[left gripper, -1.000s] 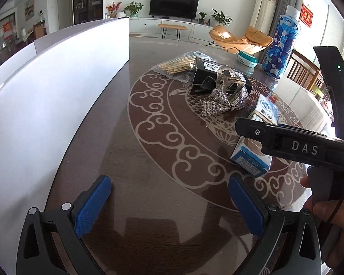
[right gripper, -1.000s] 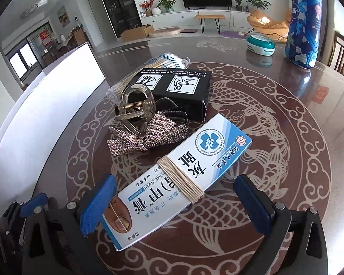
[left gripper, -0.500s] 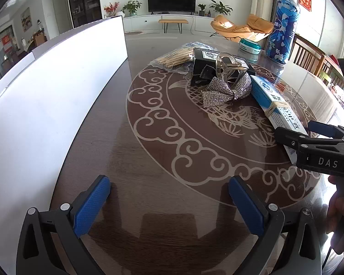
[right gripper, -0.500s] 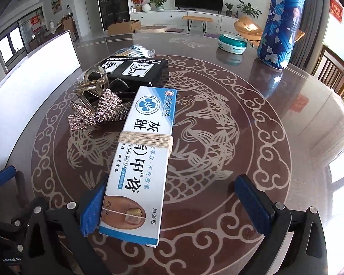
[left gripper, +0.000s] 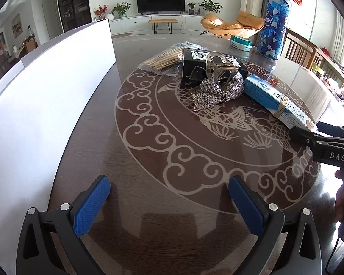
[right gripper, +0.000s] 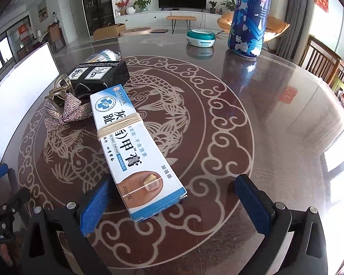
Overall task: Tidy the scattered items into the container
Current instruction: 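Close the left tool on the rhinestone hair clip while the right tool holds the cream box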
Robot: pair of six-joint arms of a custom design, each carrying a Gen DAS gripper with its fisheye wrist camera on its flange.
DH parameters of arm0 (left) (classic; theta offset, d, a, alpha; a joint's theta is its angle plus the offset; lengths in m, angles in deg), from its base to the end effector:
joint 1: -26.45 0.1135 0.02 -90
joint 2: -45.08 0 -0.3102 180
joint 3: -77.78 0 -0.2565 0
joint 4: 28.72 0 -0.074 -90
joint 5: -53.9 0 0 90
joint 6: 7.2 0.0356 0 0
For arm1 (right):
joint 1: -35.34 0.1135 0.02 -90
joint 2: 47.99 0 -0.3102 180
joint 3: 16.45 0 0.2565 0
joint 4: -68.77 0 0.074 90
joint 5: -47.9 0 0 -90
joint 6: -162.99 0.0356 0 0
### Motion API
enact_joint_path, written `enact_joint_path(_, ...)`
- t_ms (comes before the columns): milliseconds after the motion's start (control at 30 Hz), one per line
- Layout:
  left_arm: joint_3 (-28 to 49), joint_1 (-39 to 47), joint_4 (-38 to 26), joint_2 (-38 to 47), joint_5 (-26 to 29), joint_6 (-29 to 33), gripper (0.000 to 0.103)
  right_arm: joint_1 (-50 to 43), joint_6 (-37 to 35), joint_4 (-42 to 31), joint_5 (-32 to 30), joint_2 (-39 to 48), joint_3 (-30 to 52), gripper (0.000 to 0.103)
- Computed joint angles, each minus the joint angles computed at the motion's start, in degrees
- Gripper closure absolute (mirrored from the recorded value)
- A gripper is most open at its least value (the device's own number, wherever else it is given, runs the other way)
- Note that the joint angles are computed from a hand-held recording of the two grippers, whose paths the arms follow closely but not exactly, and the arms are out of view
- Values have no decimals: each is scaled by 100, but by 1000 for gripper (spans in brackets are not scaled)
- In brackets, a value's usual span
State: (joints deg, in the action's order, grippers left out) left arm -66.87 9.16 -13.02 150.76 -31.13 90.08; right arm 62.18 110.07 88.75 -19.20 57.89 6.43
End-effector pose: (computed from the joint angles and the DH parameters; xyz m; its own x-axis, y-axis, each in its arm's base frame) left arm 0.2412 -0.0783 0.0814 -0.7287 0.3590 -0.5831 0.4399 0.8981 0.0033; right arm 0.1710 0.0710 0.0621 -0.7902 0.2226 -0.5710 0.2733 0.9619 -0.0031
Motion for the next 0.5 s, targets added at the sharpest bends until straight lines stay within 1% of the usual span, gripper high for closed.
enact_joint_path(100,317,14,-196,155,196,287,0,-25,-20,42,-6,30,1,0)
enact_joint_path(333,1051,5,-621,499,402,596,0,13,42,-26,30,-8,21,0)
enact_joint_path(500,1645,-5,-997,776,613,925,0,-18,93,194,-9,-10,-84,0)
